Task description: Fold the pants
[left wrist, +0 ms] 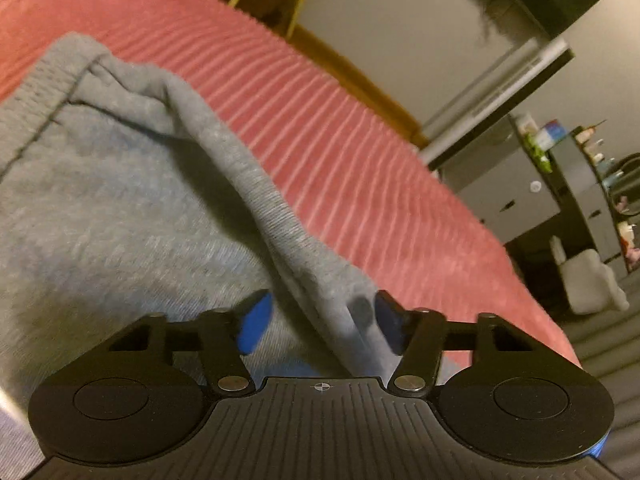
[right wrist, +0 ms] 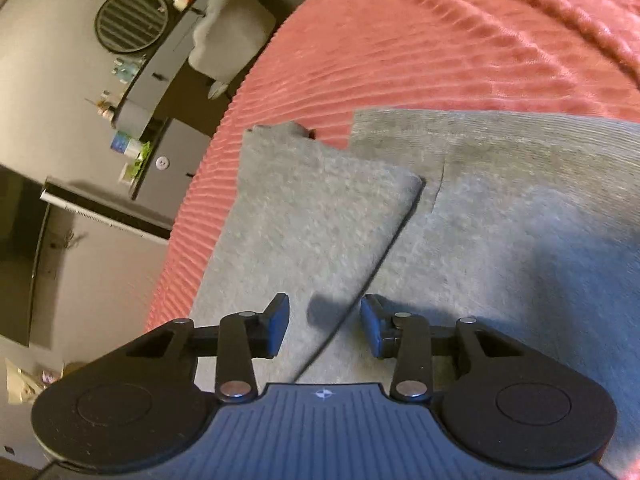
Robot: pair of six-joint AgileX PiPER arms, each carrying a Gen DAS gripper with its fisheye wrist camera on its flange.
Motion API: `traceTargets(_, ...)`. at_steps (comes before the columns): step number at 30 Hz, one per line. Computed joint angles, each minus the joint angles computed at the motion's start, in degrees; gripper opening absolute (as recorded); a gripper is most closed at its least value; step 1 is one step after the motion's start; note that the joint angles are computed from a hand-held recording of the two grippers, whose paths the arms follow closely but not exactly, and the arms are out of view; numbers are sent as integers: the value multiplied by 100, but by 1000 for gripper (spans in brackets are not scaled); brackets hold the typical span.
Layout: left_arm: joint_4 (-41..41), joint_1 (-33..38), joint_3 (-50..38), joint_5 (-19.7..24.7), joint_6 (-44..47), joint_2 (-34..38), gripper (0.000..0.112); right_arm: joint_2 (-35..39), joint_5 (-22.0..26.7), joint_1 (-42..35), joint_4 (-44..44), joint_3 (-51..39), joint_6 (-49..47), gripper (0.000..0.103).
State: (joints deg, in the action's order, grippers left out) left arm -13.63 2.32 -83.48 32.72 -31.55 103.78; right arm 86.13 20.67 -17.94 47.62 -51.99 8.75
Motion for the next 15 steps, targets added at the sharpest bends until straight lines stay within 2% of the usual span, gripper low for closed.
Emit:
traceTargets(3, -461, 83, -103, -132, 275, 169, 55, 160, -54, 77, -151, -177, 146, 39)
traceTargets(4, -533, 112, -186, -103, 299, 249, 39, 280, -12, 78, -240, -323, 165, 39)
traceTargets(5, -522, 136, -413, 75, 214, 388, 14, 385, -7, 89, -312, -436, 219, 39)
traceTargets(6, -696, 195, -513, 205, 328, 459, 14, 471, 20, 58, -194, -514, 91, 39)
traceTargets(7, -823, 234, -464, 212, 399, 400, 12, 587, 129, 34, -248, -655, 166, 33)
traceTargets(8, -877, 243, -248, 50, 437, 223, 11, 664, 213, 50, -522, -798, 468, 9)
traceTargets(11, -770, 152, 281, -329, 496, -574, 10, 466, 465, 154, -1513, -1024, 1124, 5)
traceTargets(12, -864, 150, 485, -395, 670, -948, 10, 305, 519, 138, -1568, -1074, 1062, 5)
traceTargets(15, -1376, 243, 1211, -299, 1321, -2247, 10, -486, 805, -265, -788, -965, 103, 5)
